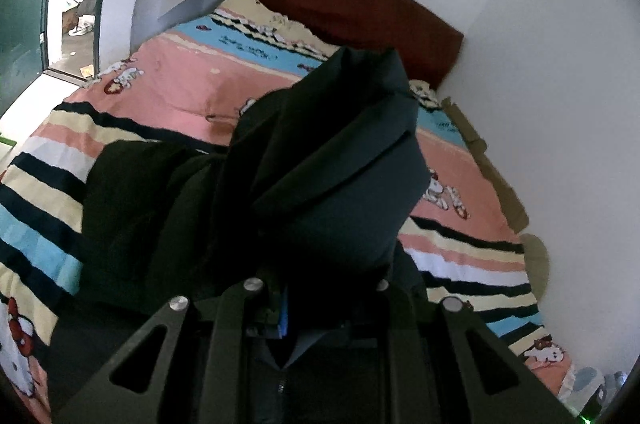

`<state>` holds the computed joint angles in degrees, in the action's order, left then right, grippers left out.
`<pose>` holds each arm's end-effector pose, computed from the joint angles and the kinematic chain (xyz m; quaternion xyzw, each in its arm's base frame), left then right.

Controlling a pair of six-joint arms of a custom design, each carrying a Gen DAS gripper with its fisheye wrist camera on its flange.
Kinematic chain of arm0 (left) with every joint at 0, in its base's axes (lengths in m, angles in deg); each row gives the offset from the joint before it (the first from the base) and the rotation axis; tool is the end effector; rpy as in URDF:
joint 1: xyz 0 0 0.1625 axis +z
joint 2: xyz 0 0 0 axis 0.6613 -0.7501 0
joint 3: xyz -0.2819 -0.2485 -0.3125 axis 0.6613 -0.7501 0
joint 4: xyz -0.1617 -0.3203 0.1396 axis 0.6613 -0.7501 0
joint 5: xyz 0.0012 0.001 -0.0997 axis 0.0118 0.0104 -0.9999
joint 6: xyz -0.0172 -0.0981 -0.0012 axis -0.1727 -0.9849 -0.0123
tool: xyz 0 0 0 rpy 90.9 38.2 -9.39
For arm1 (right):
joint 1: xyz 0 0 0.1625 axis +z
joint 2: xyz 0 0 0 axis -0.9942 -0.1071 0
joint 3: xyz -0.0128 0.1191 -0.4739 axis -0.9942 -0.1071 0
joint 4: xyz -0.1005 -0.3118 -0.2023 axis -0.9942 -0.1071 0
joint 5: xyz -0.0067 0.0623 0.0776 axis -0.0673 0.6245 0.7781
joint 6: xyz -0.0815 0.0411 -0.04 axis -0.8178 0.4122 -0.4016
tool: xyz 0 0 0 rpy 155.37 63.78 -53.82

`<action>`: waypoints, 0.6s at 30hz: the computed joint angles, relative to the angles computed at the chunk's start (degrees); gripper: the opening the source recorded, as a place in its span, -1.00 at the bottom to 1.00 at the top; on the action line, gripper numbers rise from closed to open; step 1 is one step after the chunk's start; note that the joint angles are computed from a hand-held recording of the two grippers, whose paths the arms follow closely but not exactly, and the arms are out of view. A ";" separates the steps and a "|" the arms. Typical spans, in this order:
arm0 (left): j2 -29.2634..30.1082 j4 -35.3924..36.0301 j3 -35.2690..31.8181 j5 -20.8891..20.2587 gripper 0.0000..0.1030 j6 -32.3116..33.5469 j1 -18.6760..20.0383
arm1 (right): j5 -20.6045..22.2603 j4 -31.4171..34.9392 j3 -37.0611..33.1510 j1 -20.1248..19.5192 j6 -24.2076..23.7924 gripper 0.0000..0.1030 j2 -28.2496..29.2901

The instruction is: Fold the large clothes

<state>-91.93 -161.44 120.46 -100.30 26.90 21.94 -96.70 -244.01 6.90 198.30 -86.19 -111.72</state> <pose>-0.1739 -0.7892 0.5231 -0.0121 0.8832 -0.4249 0.1982 0.3820 -0.6926 0.2230 0.1755 -0.8564 0.3389 0.3477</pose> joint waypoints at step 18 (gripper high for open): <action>9.27 6.97 -4.16 -0.03 -0.68 2.09 3.14 | 1.15 5.19 -3.64 -3.08 3.54 0.71 2.96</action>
